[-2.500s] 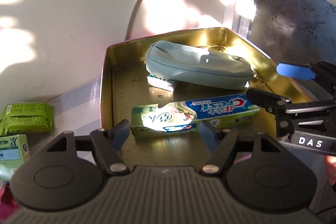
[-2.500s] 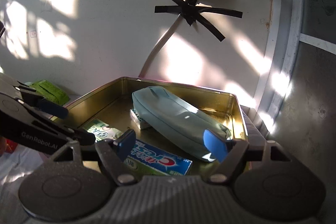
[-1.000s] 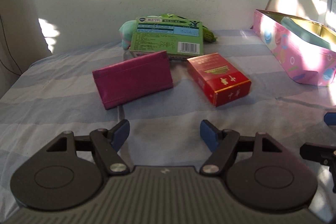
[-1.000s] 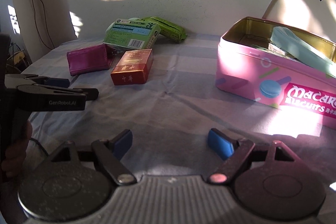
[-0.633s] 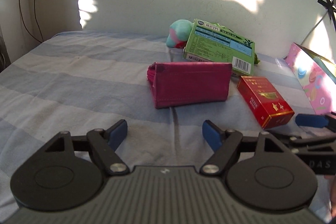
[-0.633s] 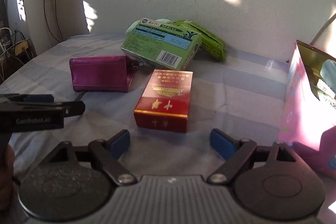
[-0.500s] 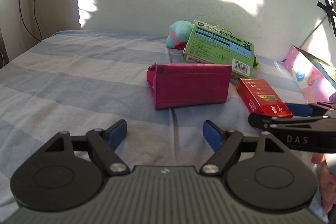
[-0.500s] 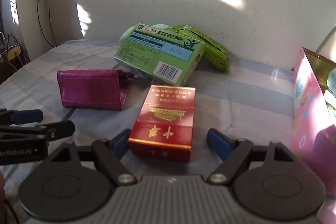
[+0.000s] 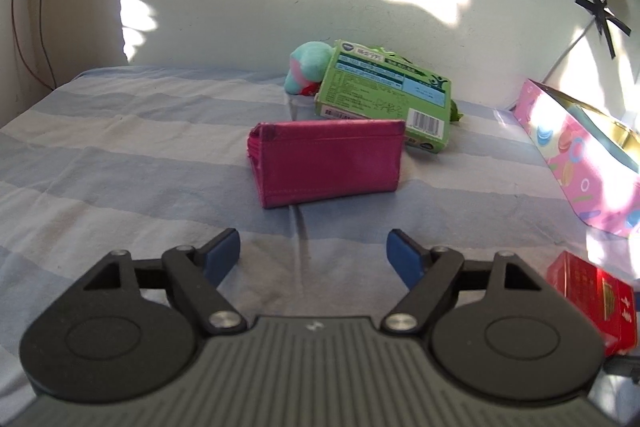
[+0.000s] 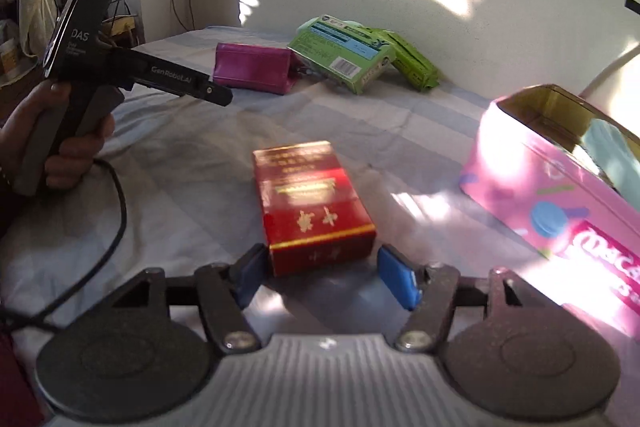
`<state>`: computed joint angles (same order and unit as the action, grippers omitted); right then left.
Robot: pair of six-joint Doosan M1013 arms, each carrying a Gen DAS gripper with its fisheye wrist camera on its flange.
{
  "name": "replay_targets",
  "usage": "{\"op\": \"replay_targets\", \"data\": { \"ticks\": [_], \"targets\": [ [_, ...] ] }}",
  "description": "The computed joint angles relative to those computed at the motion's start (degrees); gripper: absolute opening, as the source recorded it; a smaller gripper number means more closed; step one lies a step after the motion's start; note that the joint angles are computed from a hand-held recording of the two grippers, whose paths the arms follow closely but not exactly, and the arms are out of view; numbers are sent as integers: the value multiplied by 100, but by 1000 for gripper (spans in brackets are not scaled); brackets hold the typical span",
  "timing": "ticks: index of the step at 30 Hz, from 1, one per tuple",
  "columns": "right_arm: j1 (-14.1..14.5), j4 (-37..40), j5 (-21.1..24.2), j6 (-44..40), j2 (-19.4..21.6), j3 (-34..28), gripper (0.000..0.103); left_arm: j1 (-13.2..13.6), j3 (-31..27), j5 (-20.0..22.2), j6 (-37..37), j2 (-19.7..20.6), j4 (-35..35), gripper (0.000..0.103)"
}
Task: Organize objects
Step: 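Grasp the red box with the right gripper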
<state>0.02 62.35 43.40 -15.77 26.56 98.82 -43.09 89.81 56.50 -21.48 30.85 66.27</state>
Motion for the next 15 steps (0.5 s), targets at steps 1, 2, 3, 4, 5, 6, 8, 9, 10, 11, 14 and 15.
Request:
{"op": "replay_targets", "data": {
  "ticks": [1,2,3,4,5,6,8,9,10,11,14,15],
  "targets": [
    [-53,71,-208,-26,-44,59,67,-38,-32,-15,93,27,115,80],
    [-117,202,-530,15,-95,127,69,-66,-53,-105,157,38,200,79],
    [-166,242,-691,153,-104,132,69,-100,-67,-388,211,25,318,79],
    [-215,261,-801,347,-108,131,69,-126,-76,-645,248,10,412,79],
    [-266,282,-814,522,-103,117,69,-155,-104,-820,306,6,478,79],
    [-320,329,-711,591,-89,98,69,-193,-158,-998,398,14,527,79],
    [-384,441,-390,547,-74,87,69,-213,-228,-1379,501,7,528,79],
    [-411,526,-188,370,-63,101,69,-198,-266,-1622,559,7,452,79],
    [-398,585,-57,205,-55,116,69,-183,-299,-1751,633,11,348,79],
    [-366,619,66,68,-50,132,69,-164,-349,-1861,758,30,180,79],
    [-246,585,335,-30,0,105,69,-104,-479,-1971,1115,105,-376,73],
    [-203,535,369,18,29,67,69,-76,-491,-2031,1182,113,-549,73]
  ]
}}
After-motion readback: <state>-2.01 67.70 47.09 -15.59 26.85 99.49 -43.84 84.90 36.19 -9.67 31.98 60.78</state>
